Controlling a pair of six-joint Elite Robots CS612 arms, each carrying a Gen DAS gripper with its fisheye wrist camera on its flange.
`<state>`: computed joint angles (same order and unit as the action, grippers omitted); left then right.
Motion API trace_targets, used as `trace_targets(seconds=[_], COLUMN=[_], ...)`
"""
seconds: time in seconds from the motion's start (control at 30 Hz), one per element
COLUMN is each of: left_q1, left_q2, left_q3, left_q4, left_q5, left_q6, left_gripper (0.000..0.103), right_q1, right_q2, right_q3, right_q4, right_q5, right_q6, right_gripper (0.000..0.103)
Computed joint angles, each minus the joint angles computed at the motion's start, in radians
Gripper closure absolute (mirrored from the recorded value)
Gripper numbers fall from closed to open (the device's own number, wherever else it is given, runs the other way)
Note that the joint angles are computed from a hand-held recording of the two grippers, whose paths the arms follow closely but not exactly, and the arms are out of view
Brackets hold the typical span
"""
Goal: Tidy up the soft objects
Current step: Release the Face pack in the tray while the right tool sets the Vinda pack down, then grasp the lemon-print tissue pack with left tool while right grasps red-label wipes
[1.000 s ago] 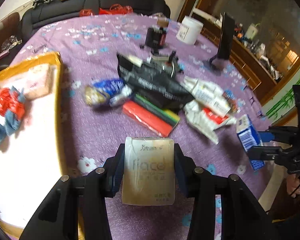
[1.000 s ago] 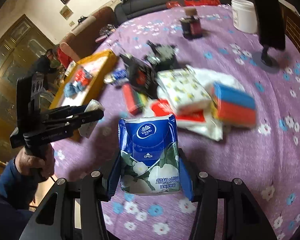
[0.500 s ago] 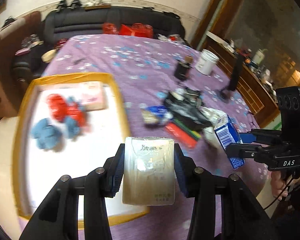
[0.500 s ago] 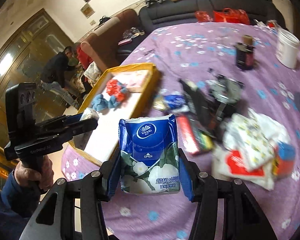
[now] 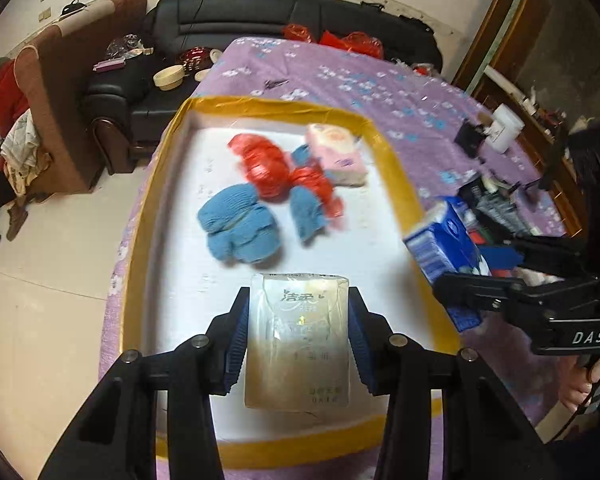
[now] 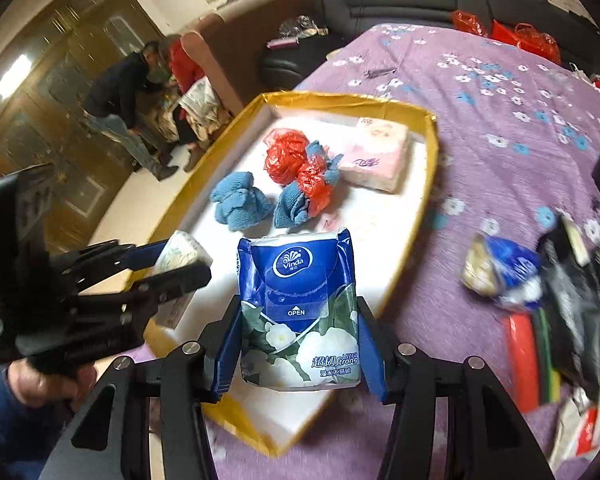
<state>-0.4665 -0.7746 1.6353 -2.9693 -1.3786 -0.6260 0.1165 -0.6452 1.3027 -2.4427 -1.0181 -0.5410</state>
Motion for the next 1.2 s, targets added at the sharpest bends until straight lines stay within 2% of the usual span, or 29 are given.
trace_targets(seconds=[0.3,0.47,0.53,0.57,0.77,0.9,0.97,1.07,1.13,1.17,1.2], left_q1=[0.017,0.014,0.014,0.013,0.001,-0.015,-0.025,-0.041,-0.054,-0.062,-0.068], left_q2=[0.021,0.022,0.021,0.020,0.009,-0.004,-0.010,-0.017,-0.018,-0.017,-0.015], left_q3=[-0.007,-0.001,0.000,0.002,0.012,0.019,0.020,0.019,0.012,0.006,0.001], left_q4=[0.007,0.002,0.000,-0.004,-0.016,-0.040,-0.050,-0.060,-0.061,-0.060,-0.058], left_q5=[-0.021,-0.017,-0.016,-0.017,0.002,0.022,0.029,0.040,0.042,0.044,0.046], left_q6=[0.015,0.025,0.025,0.025,0.012,0.016,0.019,0.023,0.024,0.025,0.026], left_gripper=[0.058,0.057,0.045,0.043,0.040,0.035,0.035,0.034,0.032,0.032,0.032], right_q1=[0.042,0.046,0.042,0.041,0.015,-0.030,-0.067,-0.110,-0.134,-0.147,-0.154], right_q2=[0.054,0.065,0.061,0.057,0.021,-0.013,-0.032,-0.037,-0.023,-0.009,0.002], right_q3=[-0.073,-0.087,-0.082,-0.077,-0.029,0.023,0.054,0.072,0.048,0.028,0.014], right_q4=[0.014,0.019,0.022,0.018,-0.010,-0.076,-0.145,-0.249,-0.260,-0.259,-0.255], right_q5=[-0.058,-0.058,-0.050,-0.051,-0.005,0.039,0.045,-0.021,-0.118,-0.179,-0.208], right_q6=[0.048,0.077,0.080,0.080,0.084,0.129,0.174,0.245,0.307,0.326,0.321], right_gripper=[0.046,0.044,0.043,0.042,0.042,0.042,0.042,0.042,0.042,0.042,0.042])
